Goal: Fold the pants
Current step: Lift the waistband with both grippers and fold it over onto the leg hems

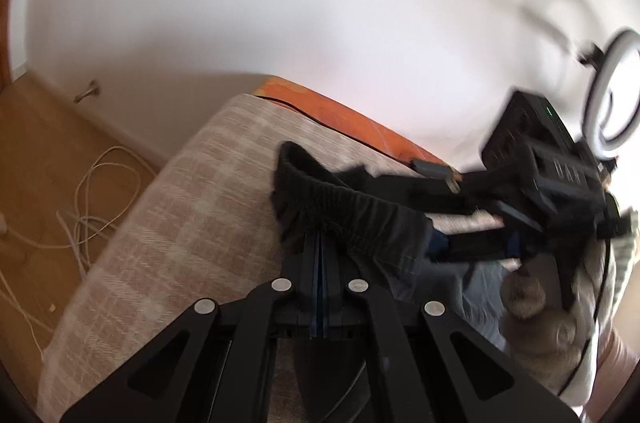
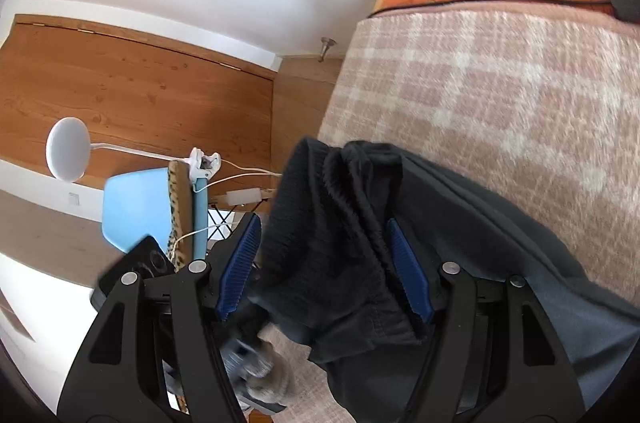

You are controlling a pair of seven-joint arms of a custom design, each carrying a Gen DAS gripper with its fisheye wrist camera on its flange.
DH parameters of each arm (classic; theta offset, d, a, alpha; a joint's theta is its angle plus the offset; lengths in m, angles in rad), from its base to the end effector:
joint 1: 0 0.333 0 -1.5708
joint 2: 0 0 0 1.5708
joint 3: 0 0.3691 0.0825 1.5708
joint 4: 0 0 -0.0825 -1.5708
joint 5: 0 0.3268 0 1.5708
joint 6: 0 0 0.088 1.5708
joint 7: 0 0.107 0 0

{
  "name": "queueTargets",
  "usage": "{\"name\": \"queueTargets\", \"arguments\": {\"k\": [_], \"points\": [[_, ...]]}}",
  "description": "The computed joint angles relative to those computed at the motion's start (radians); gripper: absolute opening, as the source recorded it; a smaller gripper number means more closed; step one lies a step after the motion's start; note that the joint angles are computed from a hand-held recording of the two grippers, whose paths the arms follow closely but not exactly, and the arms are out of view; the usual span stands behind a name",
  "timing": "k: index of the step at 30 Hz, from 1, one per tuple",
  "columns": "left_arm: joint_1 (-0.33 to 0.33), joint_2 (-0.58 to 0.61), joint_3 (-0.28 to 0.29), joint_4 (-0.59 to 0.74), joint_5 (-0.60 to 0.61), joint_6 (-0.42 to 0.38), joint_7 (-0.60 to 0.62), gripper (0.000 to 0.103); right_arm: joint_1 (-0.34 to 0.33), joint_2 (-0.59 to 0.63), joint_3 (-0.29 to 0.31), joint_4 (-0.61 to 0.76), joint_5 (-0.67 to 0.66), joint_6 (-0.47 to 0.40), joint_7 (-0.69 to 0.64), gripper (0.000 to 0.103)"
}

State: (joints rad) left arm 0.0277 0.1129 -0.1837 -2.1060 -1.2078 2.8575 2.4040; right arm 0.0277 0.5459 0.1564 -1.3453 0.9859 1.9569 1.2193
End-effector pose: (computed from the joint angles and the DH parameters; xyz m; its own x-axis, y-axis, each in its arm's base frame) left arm 0.5486 -0.0307 0.4974 -0.0775 -0.8927 0.4439 -0.7512 -0.2404 -0.6147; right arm 0.6858 0.1528 0.5157 0.1723 -0.5411 -0.8232 -0.9829 -0.0391 -0.1800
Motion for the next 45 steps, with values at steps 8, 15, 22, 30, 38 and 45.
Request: {"name": "queueTargets", "arguments": {"k": [8, 15, 22, 30, 38, 45], "points": [[-0.034, 0.023, -0.036, -0.017, 0.116, 0.052, -0.043, 0.0, 0.066, 0.004, -0.033, 0.049, -0.187, 0.004, 0.018, 0.072], [-0.032, -0.017, -0.022, -0.066, 0.238, 0.006, -0.198, 0.0, 0.074, -0.018, -0.036, -0.017, -0.235, 0.076, 0.044, 0.021], [-0.043, -0.084, 0.01, -0.114, 0.217, -0.065, -0.241, 0.0, 0.041, -0.201, -0.054, -0.262, -0.135, 0.185, -0.084, 0.018], [-0.122, -0.118, 0.005, -0.121, 0.275, -0.128, -0.322, 0.0, -0.019, -0.434, -0.161, -0.536, -0.047, 0.248, -0.128, 0.018], [-0.244, -0.069, -0.075, -0.056, 0.471, -0.159, -0.497, 0.0, -0.121, -0.678, -0.305, -0.794, -0.082, 0.244, -0.145, 0.018], [-0.348, -0.096, -0.128, -0.04, 0.596, -0.154, -0.619, 0.0, -0.258, -0.794, -0.439, -0.87, -0.214, 0.159, -0.169, 0.018]]}}
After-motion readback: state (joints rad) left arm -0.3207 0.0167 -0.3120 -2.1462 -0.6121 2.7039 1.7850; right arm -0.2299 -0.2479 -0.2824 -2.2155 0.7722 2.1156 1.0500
